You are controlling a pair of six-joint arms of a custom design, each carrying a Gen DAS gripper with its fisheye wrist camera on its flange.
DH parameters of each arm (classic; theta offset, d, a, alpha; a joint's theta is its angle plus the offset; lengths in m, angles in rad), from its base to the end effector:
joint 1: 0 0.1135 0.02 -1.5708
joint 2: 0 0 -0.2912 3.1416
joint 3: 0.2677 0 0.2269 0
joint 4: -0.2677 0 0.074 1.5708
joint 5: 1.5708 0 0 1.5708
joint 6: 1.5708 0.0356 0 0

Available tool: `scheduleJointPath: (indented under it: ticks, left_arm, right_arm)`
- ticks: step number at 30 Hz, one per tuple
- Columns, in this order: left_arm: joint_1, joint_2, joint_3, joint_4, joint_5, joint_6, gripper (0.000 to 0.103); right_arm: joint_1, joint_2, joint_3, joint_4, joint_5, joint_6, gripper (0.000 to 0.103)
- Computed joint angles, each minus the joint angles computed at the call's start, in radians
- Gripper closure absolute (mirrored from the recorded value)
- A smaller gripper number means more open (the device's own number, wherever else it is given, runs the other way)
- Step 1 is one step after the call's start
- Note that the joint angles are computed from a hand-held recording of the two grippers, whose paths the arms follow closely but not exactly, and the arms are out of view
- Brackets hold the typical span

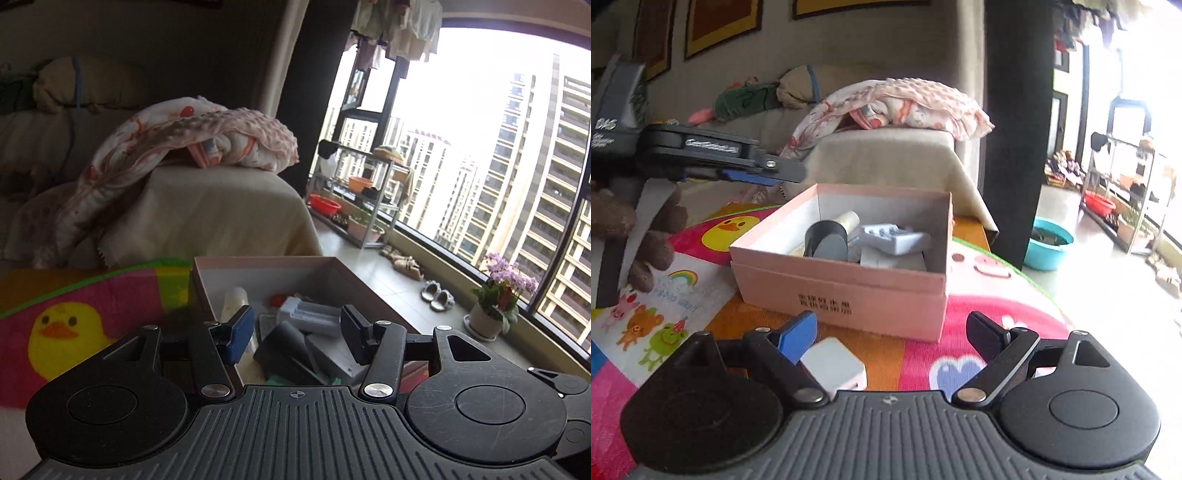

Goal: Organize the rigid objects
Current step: 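Grasp the brown toy dog with the left tool while the right grasps the white plug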

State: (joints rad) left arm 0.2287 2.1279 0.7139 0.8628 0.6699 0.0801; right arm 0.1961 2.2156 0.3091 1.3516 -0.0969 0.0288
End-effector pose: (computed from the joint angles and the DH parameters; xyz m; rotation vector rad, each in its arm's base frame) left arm 0.3500 0.0588 0.1005 0.2390 2.0173 -0.5143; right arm 0.2667 0.0565 0.0622 -0.2354 2.1188 0.2358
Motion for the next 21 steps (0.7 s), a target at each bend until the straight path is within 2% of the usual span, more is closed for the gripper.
scheduleJointPath:
  ticks: [2, 4, 8, 11, 17, 21]
  left_arm:
    - [0.036, -0.007, -0.102, 0.075, 0.035, -0.007, 0.046]
    - [0.062, -0.009, -0.177, 0.101, 0.058, 0.013, 0.046]
    - [0.050, -0.005, -0.250, 0.028, 0.048, 0.112, 0.046]
    - [0.002, 0.015, -0.298, 0.047, 0.008, 0.151, 0.046]
    - [-0.104, 0.036, -0.320, 0.133, -0.113, 0.114, 0.046]
    - [-0.130, 0.043, -0.320, 0.151, -0.172, 0.109, 0.046]
  right_arm:
    - [-0.026, 0.032, -0.028, 0.019, -0.027, 0.038, 0.014]
    - [-0.057, 0.055, -0.050, 0.022, -0.081, 0.055, 0.014]
    - [-0.062, 0.095, -0.079, 0.095, -0.092, 0.069, 0.014]
    - [-0.068, 0.104, -0.069, 0.084, -0.094, 0.092, 0.014]
    - [-0.095, 0.117, -0.068, 0.106, -0.108, 0.143, 0.014]
    - [-0.109, 0.115, -0.057, 0.085, -0.124, 0.162, 0.014]
